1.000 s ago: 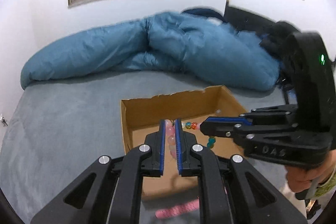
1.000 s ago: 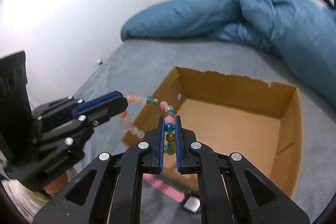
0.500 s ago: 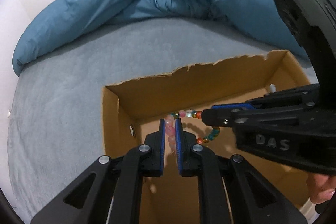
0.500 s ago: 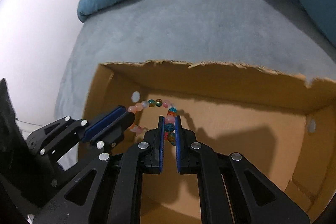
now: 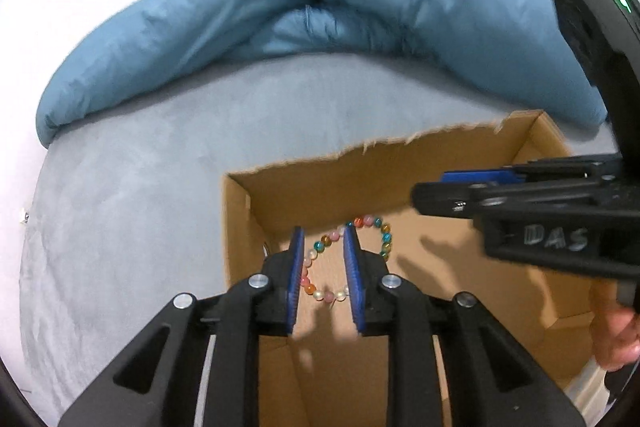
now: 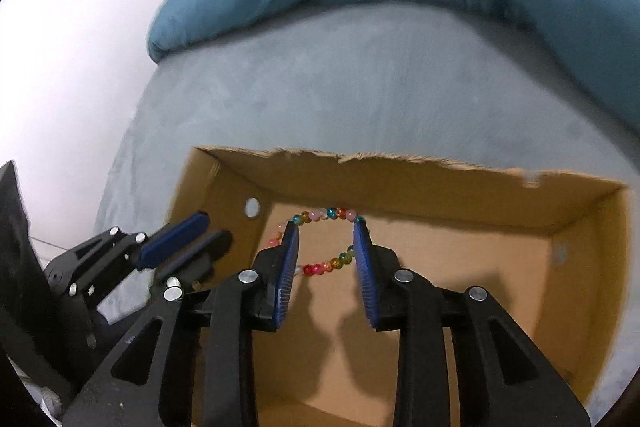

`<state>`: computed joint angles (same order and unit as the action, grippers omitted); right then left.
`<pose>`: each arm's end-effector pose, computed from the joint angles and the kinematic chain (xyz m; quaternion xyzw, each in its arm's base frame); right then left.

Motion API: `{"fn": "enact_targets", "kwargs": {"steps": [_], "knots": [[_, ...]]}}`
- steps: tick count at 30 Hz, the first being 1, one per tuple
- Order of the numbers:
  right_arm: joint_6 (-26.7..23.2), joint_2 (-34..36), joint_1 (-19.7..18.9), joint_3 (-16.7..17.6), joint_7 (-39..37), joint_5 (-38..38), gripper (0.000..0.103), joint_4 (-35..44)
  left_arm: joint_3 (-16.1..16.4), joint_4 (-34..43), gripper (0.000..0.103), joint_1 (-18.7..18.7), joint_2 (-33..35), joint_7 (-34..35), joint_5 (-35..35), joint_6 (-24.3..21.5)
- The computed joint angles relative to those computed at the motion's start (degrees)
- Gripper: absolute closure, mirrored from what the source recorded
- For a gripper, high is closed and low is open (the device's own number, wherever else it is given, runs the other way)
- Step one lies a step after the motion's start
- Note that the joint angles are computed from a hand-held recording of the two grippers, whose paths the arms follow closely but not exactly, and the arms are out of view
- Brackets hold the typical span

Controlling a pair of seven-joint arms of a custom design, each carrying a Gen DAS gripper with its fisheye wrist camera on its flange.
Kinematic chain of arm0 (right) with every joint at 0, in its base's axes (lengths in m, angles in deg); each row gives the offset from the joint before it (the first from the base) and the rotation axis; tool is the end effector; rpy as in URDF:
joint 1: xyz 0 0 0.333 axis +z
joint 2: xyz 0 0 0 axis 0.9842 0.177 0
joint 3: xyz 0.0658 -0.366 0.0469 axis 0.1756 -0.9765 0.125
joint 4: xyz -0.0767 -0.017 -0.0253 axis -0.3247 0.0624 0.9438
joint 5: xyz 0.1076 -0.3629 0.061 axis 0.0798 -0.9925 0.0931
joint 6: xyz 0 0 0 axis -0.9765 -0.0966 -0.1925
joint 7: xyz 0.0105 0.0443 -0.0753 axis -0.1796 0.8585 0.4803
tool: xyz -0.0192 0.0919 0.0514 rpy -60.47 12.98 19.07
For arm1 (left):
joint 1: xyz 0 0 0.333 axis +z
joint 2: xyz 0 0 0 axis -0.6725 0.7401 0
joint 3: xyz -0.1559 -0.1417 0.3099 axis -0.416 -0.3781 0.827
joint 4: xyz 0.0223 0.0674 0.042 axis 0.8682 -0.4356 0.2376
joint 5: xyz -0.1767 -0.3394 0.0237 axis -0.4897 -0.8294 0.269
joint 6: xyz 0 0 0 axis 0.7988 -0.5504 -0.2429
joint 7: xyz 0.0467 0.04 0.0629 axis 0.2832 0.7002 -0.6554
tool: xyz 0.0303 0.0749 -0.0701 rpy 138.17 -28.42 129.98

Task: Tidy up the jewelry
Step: 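Carry the bracelet into the cardboard box and open the right gripper, then move the left gripper to the pink watch strap and grasp it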

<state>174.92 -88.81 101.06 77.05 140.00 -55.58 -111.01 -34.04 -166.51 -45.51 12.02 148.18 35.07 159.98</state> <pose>0.4932 0.2465 0.6075 -0.7908 0.5287 -0.0060 0.3083 0.4378 -0.1085 0.6662 -0.6545 0.7027 -0.1821 0.2114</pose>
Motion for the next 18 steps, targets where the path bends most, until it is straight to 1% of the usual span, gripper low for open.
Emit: {"fn": "enact_targets", "kwargs": {"steps": [3, 5, 7, 9, 12, 14, 16, 18], "knots": [[4.04, -7.19, 0.63, -1.08, -4.98, 3.76, 0.070, -5.55, 1.59, -3.11, 0.079, -0.77, -6.27, 1.47, -1.97, 2.82], [6.64, -13.66, 1.86, -2.69, -8.78, 6.53, 0.069, -10.50, 2.55, -5.11, 0.075, -1.08, -10.36, 2.69, -3.04, 3.87], [8.37, -19.77, 3.29, -4.47, -11.86, 8.43, 0.067, -15.00, 3.67, -8.10, 0.071, -1.45, -16.11, 3.91, -4.38, 4.74], [9.33, -25.87, 4.77, -6.34, -13.91, 9.74, 0.064, -19.35, 3.93, -10.15, 0.070, -1.30, -20.31, 4.12, -5.33, 4.05], [10.94, -34.52, 5.32, -7.11, -14.45, 8.93, 0.060, -26.13, 4.09, -13.95, 0.070, -1.22, -26.80, 2.85, -7.20, 2.80], [11.28, -39.15, 5.32, -6.93, -13.43, 7.58, 0.058, -30.45, 3.82, -16.75, 0.070, -1.54, -31.40, 1.32, -8.72, 1.70], [11.40, -42.11, 5.96, -7.16, -12.31, 6.57, 0.055, -33.79, 3.55, -19.29, 0.070, -1.94, -34.80, 0.17, -9.74, 1.17], [11.53, -43.49, 7.39, -7.25, -11.29, 6.22, 0.051, -36.68, 3.34, -21.53, 0.070, -2.76, -37.63, -0.78, -10.73, 0.54]]}}
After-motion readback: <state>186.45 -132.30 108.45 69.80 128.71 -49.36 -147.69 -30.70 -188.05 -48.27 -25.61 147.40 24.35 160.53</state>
